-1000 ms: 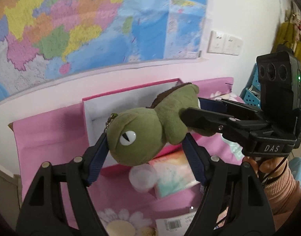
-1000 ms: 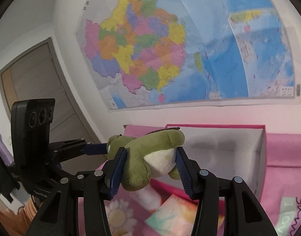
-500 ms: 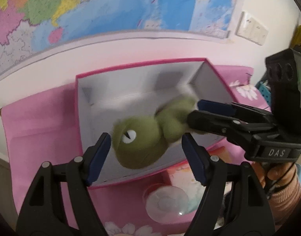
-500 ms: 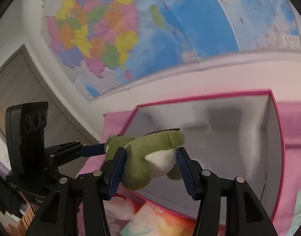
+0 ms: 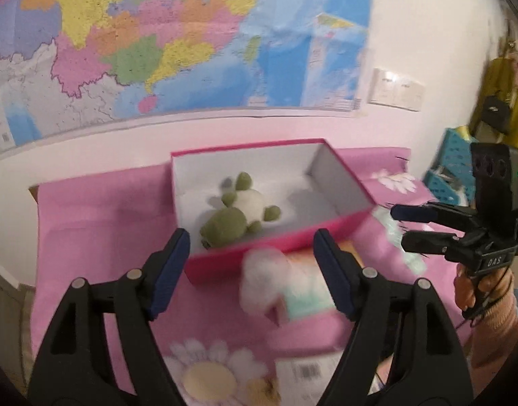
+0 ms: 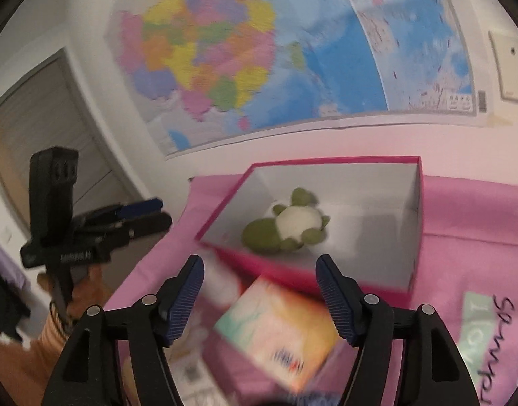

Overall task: Organize soft objects
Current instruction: 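Move the right gripper to the white wet-wipe pack and grasp it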

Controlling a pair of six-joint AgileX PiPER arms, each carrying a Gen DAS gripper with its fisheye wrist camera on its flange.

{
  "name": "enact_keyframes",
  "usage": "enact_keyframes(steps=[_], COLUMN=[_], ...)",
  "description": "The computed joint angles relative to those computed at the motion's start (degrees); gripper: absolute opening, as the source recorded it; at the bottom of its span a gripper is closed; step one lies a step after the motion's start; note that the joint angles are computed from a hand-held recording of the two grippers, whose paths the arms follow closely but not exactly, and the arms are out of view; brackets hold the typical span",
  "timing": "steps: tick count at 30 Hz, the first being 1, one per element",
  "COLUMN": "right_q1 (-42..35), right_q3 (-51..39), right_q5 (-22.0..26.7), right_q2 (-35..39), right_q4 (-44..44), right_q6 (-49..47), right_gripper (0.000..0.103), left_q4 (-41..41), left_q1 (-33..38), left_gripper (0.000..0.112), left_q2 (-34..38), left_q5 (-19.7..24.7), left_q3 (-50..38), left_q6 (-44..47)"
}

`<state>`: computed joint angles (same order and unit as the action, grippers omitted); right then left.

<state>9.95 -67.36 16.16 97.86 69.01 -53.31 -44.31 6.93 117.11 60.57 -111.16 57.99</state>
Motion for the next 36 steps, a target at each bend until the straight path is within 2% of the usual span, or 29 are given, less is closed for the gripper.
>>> enact_keyframes(steps=[2,5,7,9,13,19,23,27,32,34,36], right_q1=[0.4,1.0,1.5,3.1,5.8,8.4,10.6,13.7,12.4,10.5,10.0], right_q3=[5.9,10.9,14.2,17.5,20.6,23.3,22.1,20.8,19.0,17.4,16.7], right_q5=[1.5,4.5,6.8,6.8,8.8,13.6,9.7,2.4,2.5,5.2,5.5], right_q2=[-4.3,-7.0,-8.3,-9.1,-7.6,-3.0,-1.7,-1.8,-0.4,2.1,3.6], right_q4=[7.5,13.1,14.9,15.6,15.9,22.0,17.9,6.7,4.8,9.2,13.1], right_q6=[-8.5,-14.1,-16.1,-17.0,-16.4,-21.5,-16.6,-3.8,0.1,-3.4,-6.5], right_gripper=[0.070,0.070,0.070,0.070,0.069,0.069,0.069,0.068,0.069,0.069,0.069], left_q4=[-1.5,-1.5,-0.8,-0.3,-0.3,1.4,2.1,3.6,5.5,6.1,5.9], left_q1=[1.8,3.1,3.4,4.2,6.0,5.9,6.0,5.9,4.9,4.7,4.7], left_gripper=[0.078,0.078,0.078,0.078,0.078,0.078,0.078,0.078,0.078,0.078,0.078], left_q2=[-2.1,-4.6,-5.9,-6.5,-6.9,-7.8,-7.9,-6.6,-4.9,-4.8,-4.7], left_q5=[1.7,1.2,-0.8,-0.6,1.1,0.4,-0.3,1.0,2.5,2.9,3.7], left_q3=[4.5,11.3,16.3,19.2,23.1,28.2,29.9,29.3,28.4,28.5,28.7], left_q6=[3.1,6.6,8.1,9.4,11.6,13.6,14.7,14.0,13.7,14.2,15.3])
